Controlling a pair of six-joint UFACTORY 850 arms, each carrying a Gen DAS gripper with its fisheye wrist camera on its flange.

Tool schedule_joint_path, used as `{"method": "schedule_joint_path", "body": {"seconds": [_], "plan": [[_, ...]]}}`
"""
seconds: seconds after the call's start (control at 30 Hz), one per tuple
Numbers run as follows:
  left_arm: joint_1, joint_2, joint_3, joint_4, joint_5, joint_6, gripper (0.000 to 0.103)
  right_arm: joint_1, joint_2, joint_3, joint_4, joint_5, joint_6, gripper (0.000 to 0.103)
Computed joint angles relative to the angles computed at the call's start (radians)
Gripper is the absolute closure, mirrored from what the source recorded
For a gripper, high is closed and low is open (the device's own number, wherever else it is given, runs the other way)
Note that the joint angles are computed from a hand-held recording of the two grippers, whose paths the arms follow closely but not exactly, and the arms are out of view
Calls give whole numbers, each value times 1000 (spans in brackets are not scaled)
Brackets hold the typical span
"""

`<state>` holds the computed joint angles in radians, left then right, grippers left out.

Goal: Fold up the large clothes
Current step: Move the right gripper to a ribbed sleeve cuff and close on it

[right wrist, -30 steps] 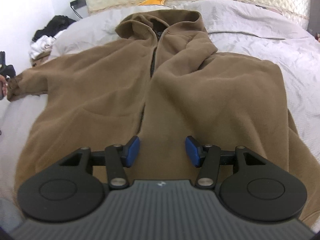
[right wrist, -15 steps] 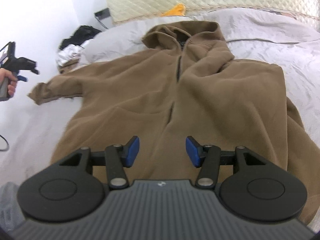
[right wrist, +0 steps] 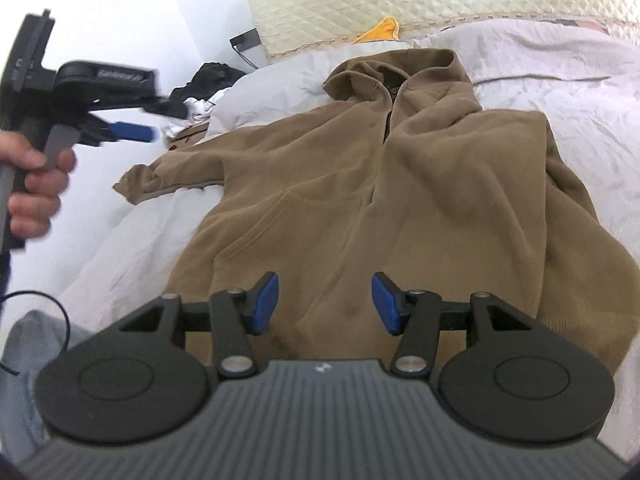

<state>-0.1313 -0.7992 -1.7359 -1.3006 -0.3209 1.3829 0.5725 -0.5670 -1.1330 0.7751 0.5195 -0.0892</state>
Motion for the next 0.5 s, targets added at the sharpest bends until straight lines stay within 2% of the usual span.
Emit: {"method": "schedule_joint_path", "body": {"seconds": [0.1, 0.17, 0.23, 0.27, 0.3, 0.4, 0.5], "plan": [[-58, 70, 142, -188, 14, 214, 32, 10, 27, 35, -49, 8, 38, 49], [-82, 97, 206, -280, 5, 299, 32, 20, 37, 45, -51, 13, 23, 46], [-101, 111, 252, -435, 18, 440, 32, 23, 44, 58, -61, 13, 22, 30], [-108, 115, 270, -502, 25, 487, 32, 21, 45, 62, -84, 12, 43, 26], [-105, 108, 271, -527, 15, 494, 32, 17, 45, 66, -111, 6, 66, 22], [-94, 87, 275, -601, -7, 571, 32, 7, 31, 47, -182, -55, 97, 21], [-65, 44, 225, -595, -8, 574, 32, 1, -16, -9, -125, -137, -6, 21]]}}
